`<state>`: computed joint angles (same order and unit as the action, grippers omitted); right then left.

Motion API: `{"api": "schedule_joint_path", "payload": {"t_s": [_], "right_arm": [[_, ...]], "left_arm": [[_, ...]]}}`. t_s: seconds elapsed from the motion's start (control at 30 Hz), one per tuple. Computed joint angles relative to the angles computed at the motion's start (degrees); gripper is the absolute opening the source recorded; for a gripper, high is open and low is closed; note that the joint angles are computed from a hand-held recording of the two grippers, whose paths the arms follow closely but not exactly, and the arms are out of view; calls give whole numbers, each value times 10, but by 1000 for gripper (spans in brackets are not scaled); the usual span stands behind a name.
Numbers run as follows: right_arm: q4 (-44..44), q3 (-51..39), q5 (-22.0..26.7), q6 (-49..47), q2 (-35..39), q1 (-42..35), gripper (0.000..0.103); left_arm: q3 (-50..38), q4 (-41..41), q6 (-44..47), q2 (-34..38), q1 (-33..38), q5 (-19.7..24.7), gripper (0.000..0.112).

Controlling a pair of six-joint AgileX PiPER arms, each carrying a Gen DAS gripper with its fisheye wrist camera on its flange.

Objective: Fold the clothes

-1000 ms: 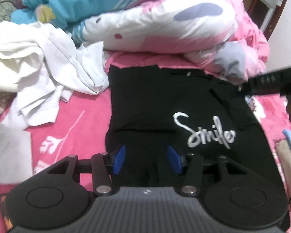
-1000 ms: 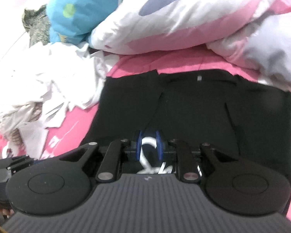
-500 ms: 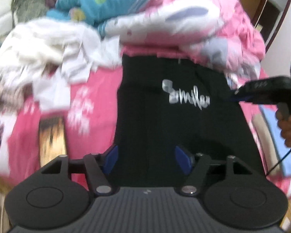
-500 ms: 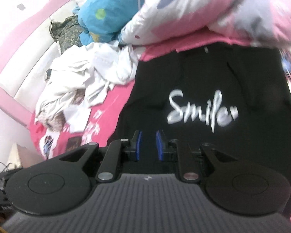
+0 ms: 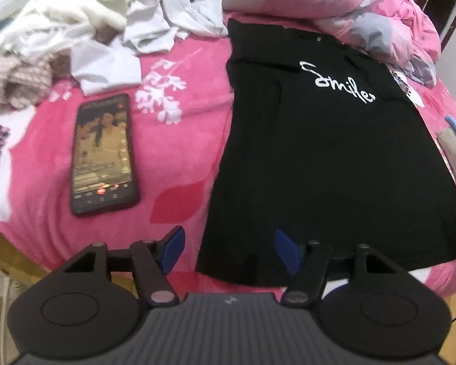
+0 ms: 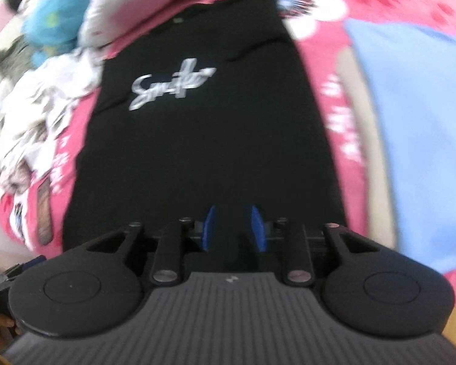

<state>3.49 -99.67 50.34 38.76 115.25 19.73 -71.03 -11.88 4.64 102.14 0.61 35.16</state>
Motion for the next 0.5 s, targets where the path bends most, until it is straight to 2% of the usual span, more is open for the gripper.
{"api": "schedule_joint_path", "payload": {"t_s": [0.07,0.13,0.2,0.3,0.4,0.5], "right_arm": [[14,25,-19,-6,-2,-17,28],[7,44,-40,-7,-4,-25,29],[4,61,-63,-7,-5,-32,30],[-3,87,-82,7,-4,-41,31],[41,136,-110,-20,-14,-54,30],[104,155,-84,-64,-16,-55,31]], "left_arm": [[1,-49,46,13,15,-1,58],[0,-89,96,23,27,4,57],[0,-115,129,29,32,12,52],[-1,-137,161,38,35,25,43],[-5,-132,165,47,34,33,42],[-17,-137,174,58,38,46,43]]}}
